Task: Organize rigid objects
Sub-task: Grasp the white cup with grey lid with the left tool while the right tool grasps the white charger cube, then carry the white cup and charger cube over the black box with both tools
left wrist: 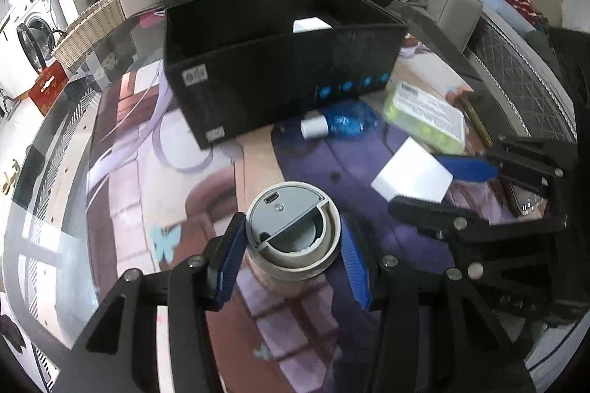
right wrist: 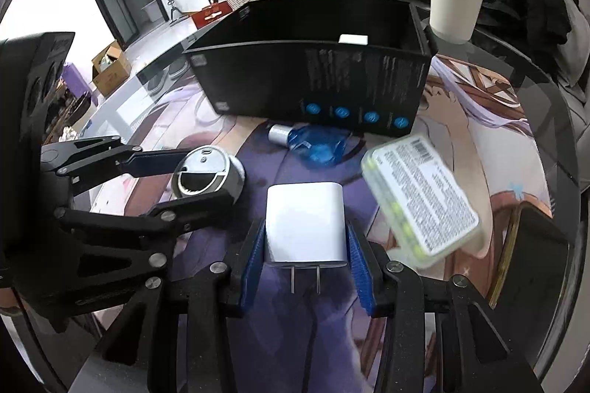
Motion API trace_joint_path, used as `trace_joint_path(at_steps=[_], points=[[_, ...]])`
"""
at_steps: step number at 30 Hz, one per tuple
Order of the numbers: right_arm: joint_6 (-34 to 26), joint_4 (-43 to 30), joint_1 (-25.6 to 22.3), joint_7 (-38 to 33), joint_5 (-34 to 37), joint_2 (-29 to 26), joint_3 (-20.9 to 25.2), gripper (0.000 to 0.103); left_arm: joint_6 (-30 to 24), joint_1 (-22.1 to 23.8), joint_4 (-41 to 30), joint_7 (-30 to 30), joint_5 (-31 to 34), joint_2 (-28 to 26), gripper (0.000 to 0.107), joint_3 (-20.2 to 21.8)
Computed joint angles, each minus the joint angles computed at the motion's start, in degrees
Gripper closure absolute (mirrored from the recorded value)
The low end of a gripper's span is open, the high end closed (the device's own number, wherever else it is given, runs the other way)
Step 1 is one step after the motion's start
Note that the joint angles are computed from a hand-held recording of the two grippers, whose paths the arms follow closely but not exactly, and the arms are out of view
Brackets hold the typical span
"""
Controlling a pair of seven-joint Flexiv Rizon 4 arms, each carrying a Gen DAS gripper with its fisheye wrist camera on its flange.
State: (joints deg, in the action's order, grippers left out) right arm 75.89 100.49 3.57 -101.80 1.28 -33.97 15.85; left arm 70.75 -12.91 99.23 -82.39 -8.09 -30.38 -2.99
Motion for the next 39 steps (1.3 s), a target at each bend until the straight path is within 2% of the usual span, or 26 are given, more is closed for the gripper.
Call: trace_joint_path(at_steps=[8,22,26,29,33,35,39], points=[[3.11,1.29,2.34,1.97,-3.32,-0.41,-2.95,0.058,1.32,0.14,0.26,-0.05,-0.15,-0.19,0.058,0.1],[4.39,2.75,1.56,2.84,-5.3,0.05,-2.15,0.061,1.36,0.1,-0.07,0.04,-0.03,-0.28,0.058,0.09],[5.69,3.75,1.29,2.99,-5.3,0.73,-1.78,0.061,3.19,0.17,0.44,0.08,-0.1,0.15,0.058,-0.06],[8.67,4.93,1.58,3.51,-5.57,1.35,-2.32,0.061,7.01,0.11,1.38,-0.39,0.03,0.73,0.058,-0.07],[16.35,7.36,2.14,4.6,-6.71,2.37,-3.24,0.061,14.03,0.25,3.02,-0.31,0.14,1.61,0.058,-0.31],[21.06,8.83,2.41,5.25,-7.61,3.03,-3.72,0.061,18.4,-0.07,3.79,-0.36,0.61,2.07,0.058,0.0],[34.86,13.15,7.38,5.71,-7.58,4.97,-9.22,0.061,29.29,-0.69,5.89,-1.29,1.14,2.97,0.058,0.66]])
